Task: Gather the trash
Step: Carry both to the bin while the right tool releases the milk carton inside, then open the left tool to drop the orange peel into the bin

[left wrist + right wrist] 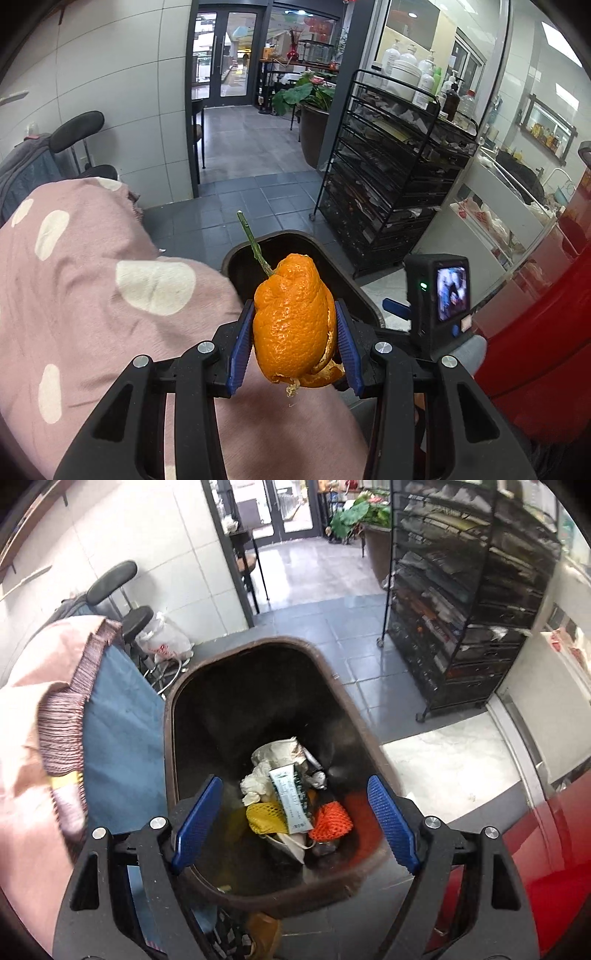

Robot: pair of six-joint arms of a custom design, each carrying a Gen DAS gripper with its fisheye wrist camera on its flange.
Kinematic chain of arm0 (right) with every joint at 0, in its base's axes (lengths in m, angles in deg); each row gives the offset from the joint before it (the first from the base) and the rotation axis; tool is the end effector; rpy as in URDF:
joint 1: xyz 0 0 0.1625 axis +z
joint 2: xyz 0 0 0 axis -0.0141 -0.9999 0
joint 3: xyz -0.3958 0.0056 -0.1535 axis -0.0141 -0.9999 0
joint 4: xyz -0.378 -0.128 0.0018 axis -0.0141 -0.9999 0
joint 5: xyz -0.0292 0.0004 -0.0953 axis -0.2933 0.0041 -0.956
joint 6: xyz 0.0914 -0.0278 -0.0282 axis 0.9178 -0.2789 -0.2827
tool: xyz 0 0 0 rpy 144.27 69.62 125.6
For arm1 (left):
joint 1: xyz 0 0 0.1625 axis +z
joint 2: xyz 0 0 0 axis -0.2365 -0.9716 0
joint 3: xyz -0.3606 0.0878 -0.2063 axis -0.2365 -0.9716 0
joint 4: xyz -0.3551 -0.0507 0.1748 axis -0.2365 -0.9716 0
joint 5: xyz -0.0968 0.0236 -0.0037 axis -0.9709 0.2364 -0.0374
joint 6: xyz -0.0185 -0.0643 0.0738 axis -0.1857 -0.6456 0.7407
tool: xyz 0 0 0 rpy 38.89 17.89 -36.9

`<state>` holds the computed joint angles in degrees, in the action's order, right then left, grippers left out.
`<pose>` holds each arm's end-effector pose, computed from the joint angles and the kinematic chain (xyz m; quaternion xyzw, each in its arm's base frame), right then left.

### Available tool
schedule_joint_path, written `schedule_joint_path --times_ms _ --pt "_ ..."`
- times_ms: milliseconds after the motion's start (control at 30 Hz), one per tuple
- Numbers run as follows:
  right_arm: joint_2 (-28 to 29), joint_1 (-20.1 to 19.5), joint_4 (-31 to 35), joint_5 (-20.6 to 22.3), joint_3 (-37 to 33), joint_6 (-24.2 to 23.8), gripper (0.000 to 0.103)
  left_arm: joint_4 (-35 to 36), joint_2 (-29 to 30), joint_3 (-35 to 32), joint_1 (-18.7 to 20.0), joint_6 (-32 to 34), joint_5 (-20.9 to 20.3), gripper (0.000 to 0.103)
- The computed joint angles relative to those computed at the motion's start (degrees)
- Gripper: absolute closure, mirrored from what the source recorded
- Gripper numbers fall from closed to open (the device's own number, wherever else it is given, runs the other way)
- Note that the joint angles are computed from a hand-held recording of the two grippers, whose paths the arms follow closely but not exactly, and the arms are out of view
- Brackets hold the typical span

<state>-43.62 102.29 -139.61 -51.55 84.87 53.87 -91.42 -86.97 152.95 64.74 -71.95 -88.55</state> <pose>0.2326 -0.7702 0.0479 0.1798 -0.9124 0.1882 0.3159 -0.2387 -0.6275 0.2690 0.1228 0.8857 -0.3422 0.2887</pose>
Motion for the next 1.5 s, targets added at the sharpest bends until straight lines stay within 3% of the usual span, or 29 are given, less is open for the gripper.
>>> schedule_joint_path --times_ms 100,300,700,800,867,967,1133,1500 --pt "-2.31 0.27 -4.78 -0.63 3.49 -1.36 0.016 0.81 2.43 -3.09 0.88 0.85 -1.68 0.062" --pt "-5.99 0.6 -11.55 -1.91 9.07 -3.89 0.015 7.27 7.03 -9.64 3.03 -0.86 -4.57 0.062" --pt "-8.38 -0.27 -13.07 -2.49 12.81 -2.1 0.014 16.48 11.32 -15.2 5.27 -4.58 -7.16 0.061" --pt "-8.53 -0.31 -12.88 -2.68 13.13 -1.76 0.014 15.13 11.59 -15.08 5.3 -3.62 -7.03 0.053" --pt "-8.59 -0.3 -12.89 -2.69 13.3 -1.46 0.014 13.95 11.74 -14.9 5.28 -3.05 -6.44 0.035" --pt "-8.75 -0.23 -12.49 -2.78 13.39 -1.0 0.014 10.92 11.44 -13.89 5.25 -2.15 -6.17 0.02" --pt "-8.94 0.13 -12.81 -3.19 13.62 -1.71 0.014 10.01 11.47 -13.68 5.27 -1.84 -6.34 0.017" --pt "-9.92 1.07 -14.88 -4.08 14.75 -2.23 0.013 -1.13 8.96 -8.04 2.61 3.95 -2.26 0.01"
